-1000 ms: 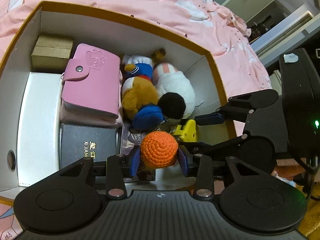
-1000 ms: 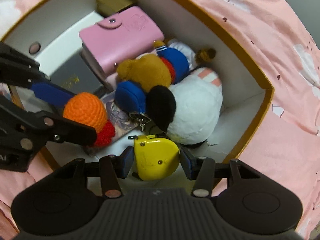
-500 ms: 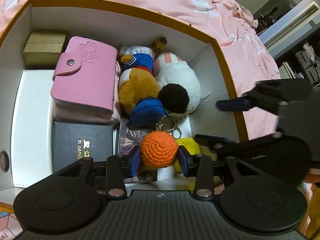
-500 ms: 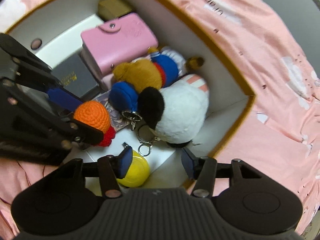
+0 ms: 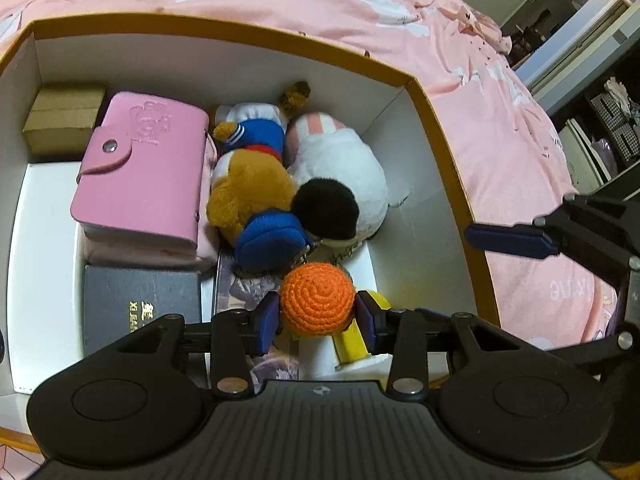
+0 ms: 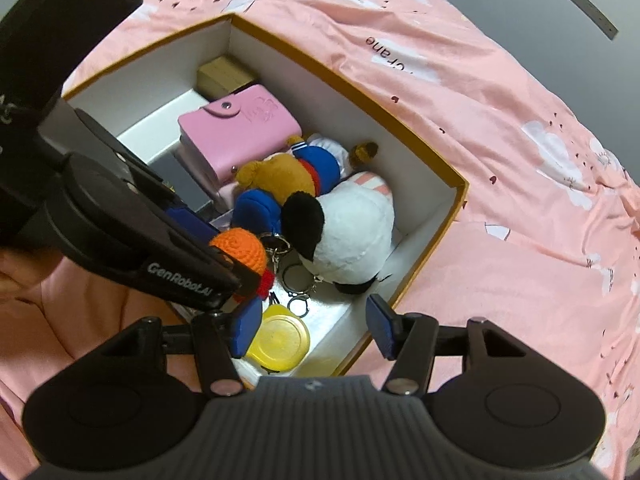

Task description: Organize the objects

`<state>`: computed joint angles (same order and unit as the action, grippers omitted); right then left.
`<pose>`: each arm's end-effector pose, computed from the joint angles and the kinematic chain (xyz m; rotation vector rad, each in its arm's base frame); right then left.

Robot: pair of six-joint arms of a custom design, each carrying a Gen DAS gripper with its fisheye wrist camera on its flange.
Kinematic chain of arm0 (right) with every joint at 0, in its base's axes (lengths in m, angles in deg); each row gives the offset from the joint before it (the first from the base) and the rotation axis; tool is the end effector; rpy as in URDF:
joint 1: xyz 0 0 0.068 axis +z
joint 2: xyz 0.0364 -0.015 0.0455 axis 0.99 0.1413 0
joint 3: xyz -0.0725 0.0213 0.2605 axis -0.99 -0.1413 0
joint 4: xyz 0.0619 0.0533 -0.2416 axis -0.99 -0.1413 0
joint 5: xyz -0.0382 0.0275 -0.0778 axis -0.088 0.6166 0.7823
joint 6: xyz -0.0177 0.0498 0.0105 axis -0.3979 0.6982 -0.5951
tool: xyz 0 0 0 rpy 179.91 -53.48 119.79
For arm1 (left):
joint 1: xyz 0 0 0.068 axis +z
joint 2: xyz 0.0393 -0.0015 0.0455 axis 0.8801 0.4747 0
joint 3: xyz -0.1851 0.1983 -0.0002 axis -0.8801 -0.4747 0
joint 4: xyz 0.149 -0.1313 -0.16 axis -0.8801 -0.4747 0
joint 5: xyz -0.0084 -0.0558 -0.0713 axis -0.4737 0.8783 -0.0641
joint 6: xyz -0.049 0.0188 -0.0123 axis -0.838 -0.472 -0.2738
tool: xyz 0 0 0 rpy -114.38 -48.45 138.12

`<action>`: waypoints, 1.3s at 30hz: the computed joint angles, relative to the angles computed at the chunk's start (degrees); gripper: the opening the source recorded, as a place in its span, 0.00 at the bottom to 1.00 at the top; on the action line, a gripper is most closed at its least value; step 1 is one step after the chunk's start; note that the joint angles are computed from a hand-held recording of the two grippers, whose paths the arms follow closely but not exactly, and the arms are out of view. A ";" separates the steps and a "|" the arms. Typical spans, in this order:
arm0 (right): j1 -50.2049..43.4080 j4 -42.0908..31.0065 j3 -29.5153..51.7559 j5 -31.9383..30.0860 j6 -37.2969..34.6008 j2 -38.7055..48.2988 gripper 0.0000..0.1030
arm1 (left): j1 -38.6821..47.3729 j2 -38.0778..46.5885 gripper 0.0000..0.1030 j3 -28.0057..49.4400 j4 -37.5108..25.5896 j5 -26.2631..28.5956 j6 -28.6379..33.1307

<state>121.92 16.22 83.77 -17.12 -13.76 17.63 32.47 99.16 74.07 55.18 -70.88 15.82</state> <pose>0.2515 0.2113 0.1393 -1.4392 2.1710 0.0802 0.1939 -0.1106 0.0576 -0.2053 2.6302 -0.5102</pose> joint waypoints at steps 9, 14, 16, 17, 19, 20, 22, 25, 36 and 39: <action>-0.19 4.34 -4.35 -1.04 4.76 -2.12 0.58 | -4.59 -4.50 0.60 -3.53 3.38 -8.86 -1.43; -0.20 8.53 -9.35 -0.99 9.26 -5.98 0.61 | -9.38 -10.71 0.61 -5.52 0.16 -17.54 -2.63; -0.63 10.64 -11.83 -1.29 11.23 -7.97 0.62 | -12.02 -13.59 0.61 -6.04 -1.93 -21.83 -3.02; -1.00 11.41 -12.90 -1.76 12.35 -8.88 0.62 | -13.33 -15.34 0.61 -6.28 -3.40 -23.85 -3.23; -1.81 12.72 -15.09 -3.01 15.46 -10.82 0.62 | -16.16 -18.94 0.61 -6.65 -6.56 -28.01 -3.95; -2.10 13.41 -16.24 -3.49 17.02 -11.87 0.62 | -17.78 -20.81 0.61 -6.62 -8.74 -30.13 -4.61; -2.12 15.29 -18.90 -3.65 19.85 -14.36 0.62 | -20.22 -24.00 0.61 -6.47 -12.68 -33.18 -5.62; -1.60 18.70 -22.91 -2.99 24.63 -18.42 0.64 | -23.74 -29.12 0.62 -6.41 -18.78 -37.26 -8.21; 5.87 25.35 -31.19 2.60 38.93 -30.02 0.78 | -42.28 -41.61 0.86 -0.48 -52.45 -57.21 -26.81; 9.01 25.91 -32.31 5.09 41.65 -32.20 0.86 | -48.86 -37.30 0.87 2.88 -65.54 -62.92 -42.06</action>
